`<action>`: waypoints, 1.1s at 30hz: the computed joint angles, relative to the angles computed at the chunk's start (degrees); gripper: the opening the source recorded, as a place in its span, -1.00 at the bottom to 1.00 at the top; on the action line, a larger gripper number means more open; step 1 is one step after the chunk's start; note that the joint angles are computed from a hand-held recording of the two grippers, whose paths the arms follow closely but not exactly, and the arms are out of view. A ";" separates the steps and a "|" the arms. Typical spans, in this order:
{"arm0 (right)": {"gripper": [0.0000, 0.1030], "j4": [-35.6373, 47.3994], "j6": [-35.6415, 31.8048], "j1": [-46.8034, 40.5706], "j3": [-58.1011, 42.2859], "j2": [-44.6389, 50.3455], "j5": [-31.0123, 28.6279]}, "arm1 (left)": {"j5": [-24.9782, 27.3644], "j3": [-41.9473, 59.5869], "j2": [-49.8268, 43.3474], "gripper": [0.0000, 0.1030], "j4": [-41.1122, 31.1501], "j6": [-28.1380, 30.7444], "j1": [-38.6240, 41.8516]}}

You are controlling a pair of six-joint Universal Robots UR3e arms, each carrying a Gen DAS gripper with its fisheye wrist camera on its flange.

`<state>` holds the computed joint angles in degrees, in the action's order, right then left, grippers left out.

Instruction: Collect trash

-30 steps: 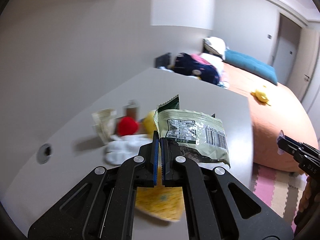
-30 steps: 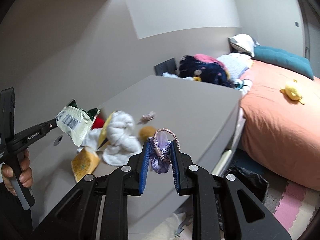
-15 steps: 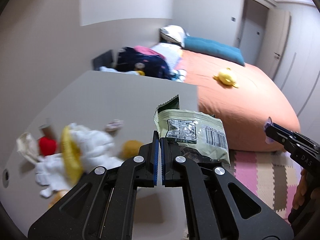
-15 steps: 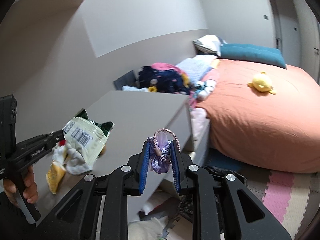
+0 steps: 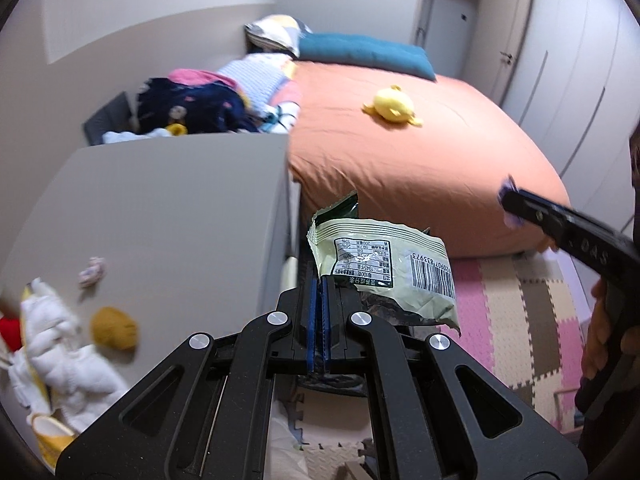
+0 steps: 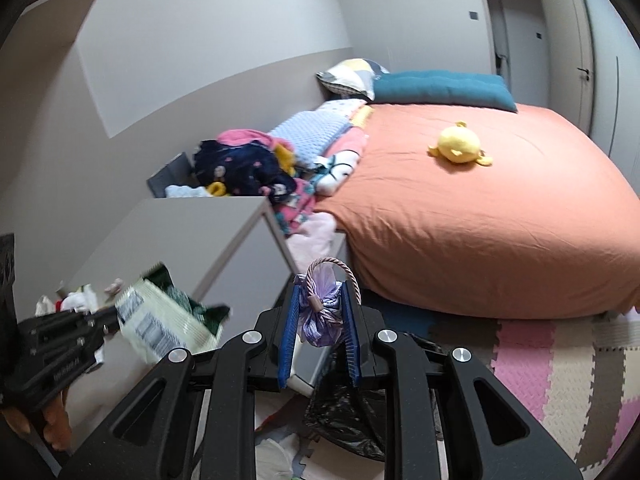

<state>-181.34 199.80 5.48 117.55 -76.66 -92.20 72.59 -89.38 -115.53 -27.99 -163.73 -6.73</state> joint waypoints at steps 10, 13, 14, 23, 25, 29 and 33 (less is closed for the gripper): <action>-0.05 2.21 -1.99 -5.53 -5.02 4.98 2.86 | 3.81 15.46 -10.68 -0.96 -9.29 1.66 -5.40; 0.21 1.48 -1.88 -4.53 -7.10 6.24 -2.19 | 5.56 19.15 -12.44 0.09 -13.16 1.73 -5.93; 0.24 1.84 -2.08 -4.49 -7.77 6.41 -3.15 | 5.99 18.55 -12.15 0.88 -12.40 1.23 -5.89; 0.26 0.32 -2.19 -7.75 -5.40 4.08 -0.97 | 7.05 15.43 -11.03 0.88 -5.55 2.97 -7.29; 0.26 0.35 -2.24 -7.68 -5.01 3.55 -1.40 | 6.65 15.05 -10.70 0.88 -5.54 2.93 -7.09; 0.26 0.45 -1.98 -7.18 -4.36 2.46 -1.69 | 6.52 12.70 -9.05 0.88 -4.20 2.76 -6.62; 0.26 0.44 -1.82 -6.18 -3.89 1.37 -2.00 | 6.54 9.83 -6.94 0.88 -2.76 2.98 -5.95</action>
<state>-180.90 197.98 -0.70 113.67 -75.28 -94.20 79.13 -79.55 -122.47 -30.76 -160.75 -12.68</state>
